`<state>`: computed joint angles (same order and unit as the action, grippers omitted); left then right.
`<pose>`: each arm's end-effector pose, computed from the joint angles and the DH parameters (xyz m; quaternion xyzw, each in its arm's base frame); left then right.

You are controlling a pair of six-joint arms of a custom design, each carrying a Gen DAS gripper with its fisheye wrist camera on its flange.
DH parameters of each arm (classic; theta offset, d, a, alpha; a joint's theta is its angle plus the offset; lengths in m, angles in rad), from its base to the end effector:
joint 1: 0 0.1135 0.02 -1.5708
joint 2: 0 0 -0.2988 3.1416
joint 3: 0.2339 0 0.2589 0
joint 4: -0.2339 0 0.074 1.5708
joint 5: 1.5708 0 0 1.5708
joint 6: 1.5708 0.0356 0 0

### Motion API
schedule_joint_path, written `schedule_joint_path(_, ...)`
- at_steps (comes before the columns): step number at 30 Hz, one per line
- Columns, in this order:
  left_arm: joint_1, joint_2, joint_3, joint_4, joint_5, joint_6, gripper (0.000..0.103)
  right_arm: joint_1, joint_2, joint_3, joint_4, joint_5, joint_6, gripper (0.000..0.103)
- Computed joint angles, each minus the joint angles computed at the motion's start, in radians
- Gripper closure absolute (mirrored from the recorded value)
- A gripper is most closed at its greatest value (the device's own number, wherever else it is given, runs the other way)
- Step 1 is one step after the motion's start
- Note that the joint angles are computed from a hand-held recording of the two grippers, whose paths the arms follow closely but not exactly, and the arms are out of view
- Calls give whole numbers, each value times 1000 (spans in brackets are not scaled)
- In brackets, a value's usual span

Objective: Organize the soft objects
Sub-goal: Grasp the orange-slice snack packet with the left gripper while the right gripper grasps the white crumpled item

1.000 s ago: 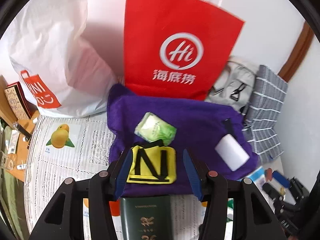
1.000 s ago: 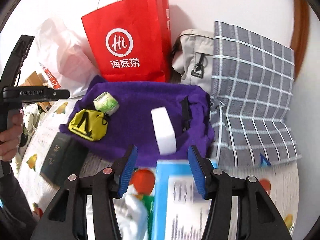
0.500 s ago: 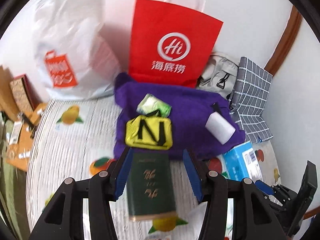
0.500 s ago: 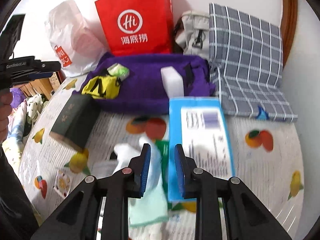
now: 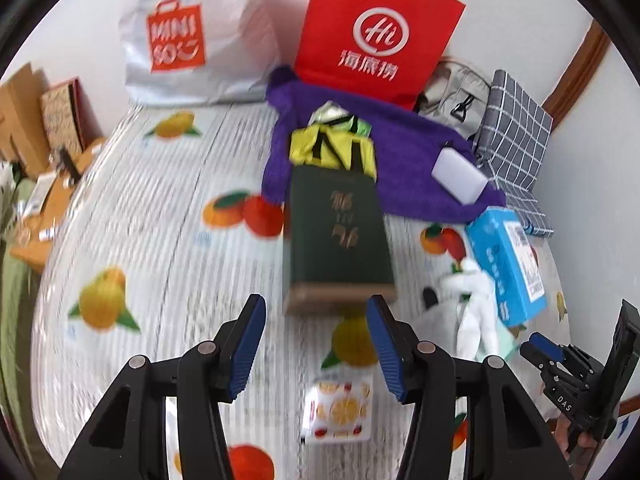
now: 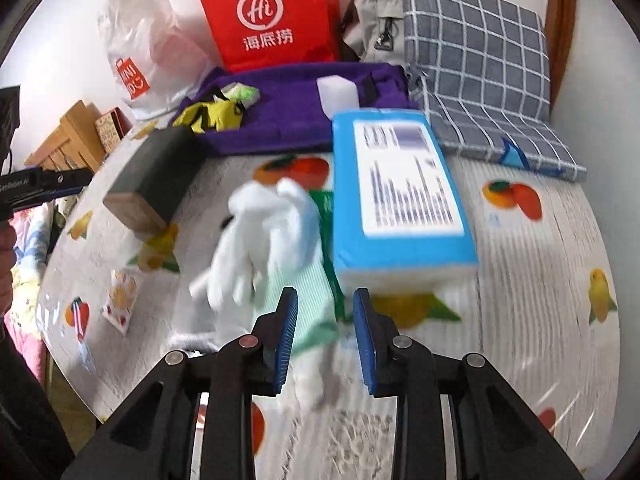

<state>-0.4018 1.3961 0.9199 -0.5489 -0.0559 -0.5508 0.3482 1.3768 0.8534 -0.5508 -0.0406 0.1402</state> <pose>0.2550 -0.1062 0.2520 -0.0792 0.9594 -0.0996 0.2517 0.2465 0.0910 0.2365 -0.1056 0.9634 0.0785 0.2337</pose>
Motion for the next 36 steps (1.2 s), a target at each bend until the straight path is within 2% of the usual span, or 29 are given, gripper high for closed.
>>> schedule_joint_path(2, -22, -19, -39, 8, -7, -19, 53, -7, -26, -33, 3, -14, 0, 65)
schedule_joint_path(4, -47, -35, -76, 15, -16, -42, 53, -6, -61, -85, 15, -24, 8, 61)
schedule_joint_path(14, -164, -50, -221, 87, -45, -155, 50, 13, -102, -191, 78, -70, 30, 59)
schedule_joint_path(19, -205, -51, -239, 106, -71, -168, 42, 84, -65, -230, 168, 25, 33, 59)
schedule_joint_path(21, -223, -36, -233, 101, -95, -168, 40, 107, -64, -242, 196, 71, 30, 64)
schedule_joint_path(23, -233, -15, -228, 102, -103, -161, 38, 117, -69, -253, 210, 109, 33, 78)
schedule_joint_path(25, -248, 22, -216, 103, -108, -161, 38, 113, -82, -264, 212, 123, 26, 78)
schedule_joint_path(27, -279, 51, -202, 104, -147, -156, 27, 96, -103, -273, 198, 102, 23, 78)
schedule_joint_path(28, -296, 66, -191, 100, -168, -151, 25, 94, -113, -278, 191, 102, 21, 78)
schedule_joint_path(30, -321, 102, -172, 100, -187, -145, 14, 90, -138, -292, 178, 114, 14, 78)
schedule_joint_path(31, -328, 115, -167, 105, -194, -145, 12, 87, -146, -299, 176, 119, 13, 78)
schedule_joint_path(36, -364, 154, -145, 102, -270, -184, 14, -4, -205, -333, 160, 91, -8, 78)
